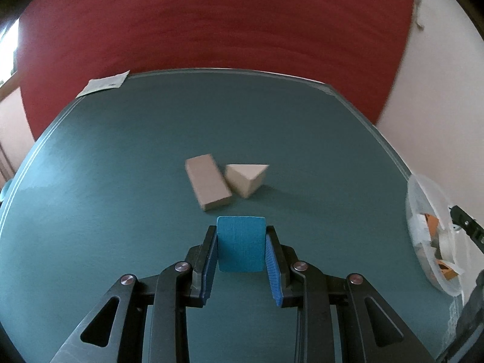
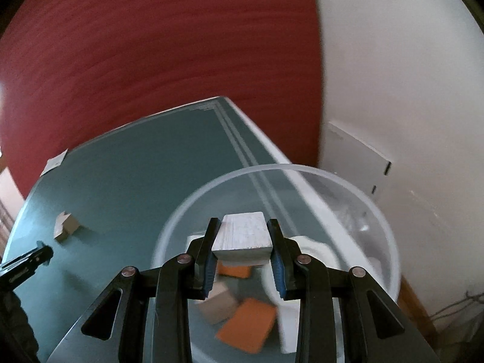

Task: Organize rigid objects
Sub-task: 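Carry the white cube in the right tool into the bowl and release it, then lower the blue block into the bowl and open the left tool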

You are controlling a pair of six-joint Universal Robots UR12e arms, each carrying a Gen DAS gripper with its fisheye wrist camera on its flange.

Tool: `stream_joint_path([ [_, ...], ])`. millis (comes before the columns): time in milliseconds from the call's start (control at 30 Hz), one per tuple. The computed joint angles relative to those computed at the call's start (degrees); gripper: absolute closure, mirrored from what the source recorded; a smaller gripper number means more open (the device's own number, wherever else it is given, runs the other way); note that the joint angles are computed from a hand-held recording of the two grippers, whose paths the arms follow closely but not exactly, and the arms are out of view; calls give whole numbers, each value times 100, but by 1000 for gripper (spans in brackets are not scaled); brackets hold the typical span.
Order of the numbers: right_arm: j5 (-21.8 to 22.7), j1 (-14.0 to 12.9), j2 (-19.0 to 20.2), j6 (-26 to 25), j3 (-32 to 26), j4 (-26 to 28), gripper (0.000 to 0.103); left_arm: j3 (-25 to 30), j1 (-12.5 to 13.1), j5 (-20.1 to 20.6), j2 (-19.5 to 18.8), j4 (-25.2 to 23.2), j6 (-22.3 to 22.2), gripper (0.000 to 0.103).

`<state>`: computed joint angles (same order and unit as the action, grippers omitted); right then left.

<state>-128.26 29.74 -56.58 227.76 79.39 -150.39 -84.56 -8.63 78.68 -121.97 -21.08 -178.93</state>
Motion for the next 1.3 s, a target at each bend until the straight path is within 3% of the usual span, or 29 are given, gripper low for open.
stream_joint_path([
  [100, -66, -49, -98, 231, 175, -1, 70, 51, -57, -61, -8, -67, 138, 72],
  [200, -74, -93, -171, 453, 321, -33, 52, 104, -122, -149, -20, -134, 305, 72],
  [733, -42, -166, -396, 643, 815, -122, 52, 343, -451, -711, -78, -732, 1099, 72],
  [1233, 174, -198, -389, 634, 889, -359, 52, 669, -669, -1575, -226, -1159, 1726, 71],
  [1267, 176, -196, -391, 636, 892, -359, 52, 669, -676, -1616, -229, -1199, 1769, 66],
  [1300, 178, -196, -395, 648, 898, -357, 52, 648, -685, -1645, -220, -1258, 1803, 49],
])
